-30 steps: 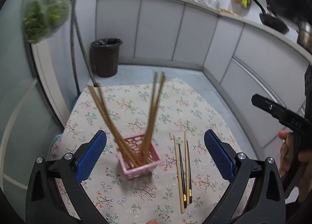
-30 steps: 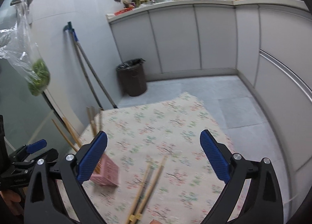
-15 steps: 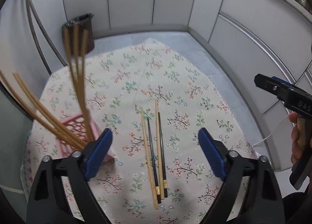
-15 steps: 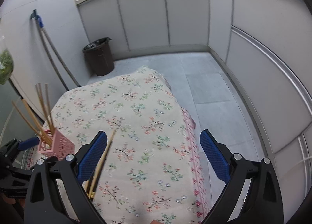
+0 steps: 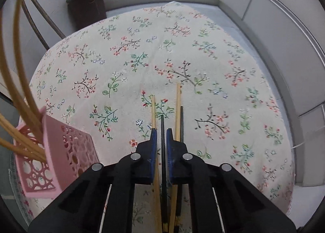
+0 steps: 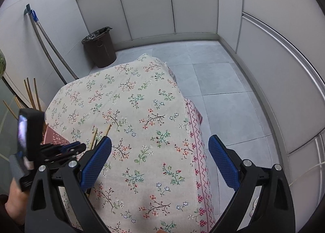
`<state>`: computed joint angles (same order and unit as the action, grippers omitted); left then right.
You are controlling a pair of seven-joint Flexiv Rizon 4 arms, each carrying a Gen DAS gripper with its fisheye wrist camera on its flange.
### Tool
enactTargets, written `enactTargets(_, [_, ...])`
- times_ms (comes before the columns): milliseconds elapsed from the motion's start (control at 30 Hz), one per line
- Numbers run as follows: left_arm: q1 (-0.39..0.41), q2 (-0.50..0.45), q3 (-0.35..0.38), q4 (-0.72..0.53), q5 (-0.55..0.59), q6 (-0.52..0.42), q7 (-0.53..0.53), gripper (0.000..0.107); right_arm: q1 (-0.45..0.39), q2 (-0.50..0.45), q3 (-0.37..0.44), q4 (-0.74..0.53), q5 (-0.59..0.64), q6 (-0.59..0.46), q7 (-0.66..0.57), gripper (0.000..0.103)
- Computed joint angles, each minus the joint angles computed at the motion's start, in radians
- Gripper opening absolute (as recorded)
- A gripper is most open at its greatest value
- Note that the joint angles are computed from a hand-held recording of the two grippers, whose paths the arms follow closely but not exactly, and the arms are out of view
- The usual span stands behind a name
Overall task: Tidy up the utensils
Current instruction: 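Close the left gripper on a few chopsticks on the cloth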
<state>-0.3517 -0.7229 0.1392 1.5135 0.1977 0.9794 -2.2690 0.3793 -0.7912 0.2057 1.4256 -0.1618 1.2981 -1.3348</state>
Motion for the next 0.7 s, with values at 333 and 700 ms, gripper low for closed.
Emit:
enactTargets(333, [0.035, -0.04, -0.016, 0.0, -0.068, 0.011, 0.005, 0.008, 0.004, -0.016, 0.009, -0.028, 0.006, -0.026, -0.021, 0.093])
enactTargets(700, [0.037, -0.045, -0.026, 0.003, -0.076, -0.005, 0.043, 0.005, 0.023, -0.009, -0.012, -0.017, -0.004, -0.028, -0.008, 0.093])
